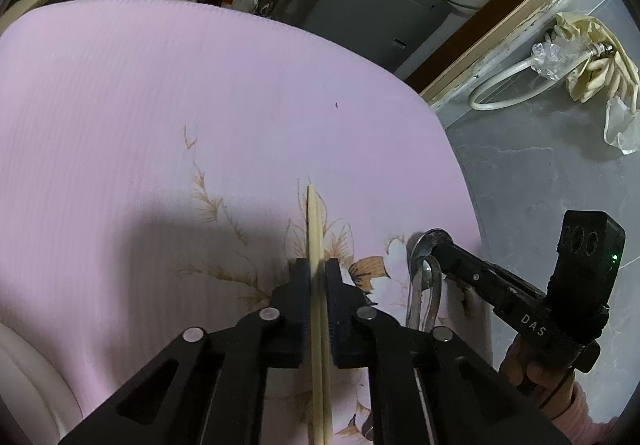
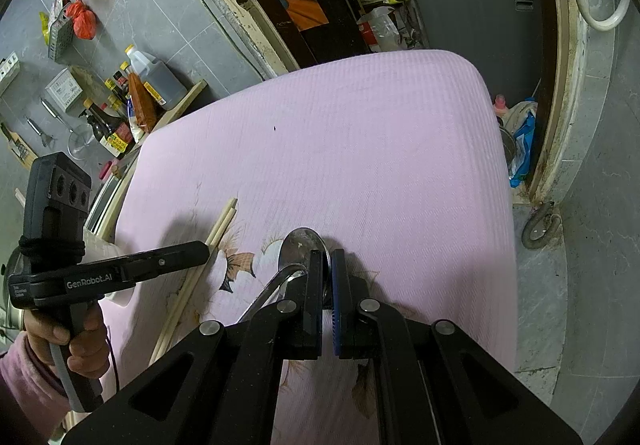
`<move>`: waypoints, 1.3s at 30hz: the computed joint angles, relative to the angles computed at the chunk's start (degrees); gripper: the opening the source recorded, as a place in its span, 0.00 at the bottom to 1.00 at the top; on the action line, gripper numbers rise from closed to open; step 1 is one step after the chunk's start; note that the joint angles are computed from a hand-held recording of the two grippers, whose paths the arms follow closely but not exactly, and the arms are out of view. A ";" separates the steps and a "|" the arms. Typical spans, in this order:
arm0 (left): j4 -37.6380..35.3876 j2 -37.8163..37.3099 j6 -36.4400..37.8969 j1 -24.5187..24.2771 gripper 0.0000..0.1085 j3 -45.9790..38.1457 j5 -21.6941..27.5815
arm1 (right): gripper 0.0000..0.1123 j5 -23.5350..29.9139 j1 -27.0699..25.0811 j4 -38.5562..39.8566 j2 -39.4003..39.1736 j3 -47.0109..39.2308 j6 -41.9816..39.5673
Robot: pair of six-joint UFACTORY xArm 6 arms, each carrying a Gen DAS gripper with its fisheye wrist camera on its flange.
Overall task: Organize utensils
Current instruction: 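Lift the chopstick with the left gripper while the right gripper lifts the spoon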
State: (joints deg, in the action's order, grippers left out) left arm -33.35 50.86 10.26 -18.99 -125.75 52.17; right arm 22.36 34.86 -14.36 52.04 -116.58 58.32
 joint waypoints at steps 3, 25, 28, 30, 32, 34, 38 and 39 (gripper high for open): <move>-0.27 -0.17 0.34 -0.02 0.05 0.36 -0.14 | 0.03 -0.15 -0.02 0.00 -0.09 0.19 0.04; -13.77 -18.80 20.93 -2.70 0.05 25.54 -22.00 | 0.03 18.01 5.26 -31.69 -1.25 -12.48 11.49; -18.61 -21.49 26.45 -3.11 0.05 28.27 -25.17 | 0.03 22.53 6.96 -36.25 -0.80 -15.98 12.06; -22.85 -23.25 30.20 -3.13 0.05 29.89 -26.58 | 0.03 26.04 8.35 -39.06 0.14 -19.23 12.14; -26.20 -24.45 32.91 -3.03 0.05 30.83 -27.27 | 0.03 28.12 9.32 -40.70 0.88 -21.71 12.39; -27.98 -25.68 34.27 -2.86 0.05 31.71 -27.35 | 0.02 30.45 10.26 -40.99 2.52 -25.41 11.55; -29.82 -27.43 35.73 -2.03 0.05 33.04 -26.48 | 0.02 33.93 11.79 -41.26 5.07 -30.96 10.77; -30.36 -28.18 36.34 -1.74 0.05 33.73 -26.29 | 0.02 34.12 12.17 -42.27 3.58 -28.52 12.58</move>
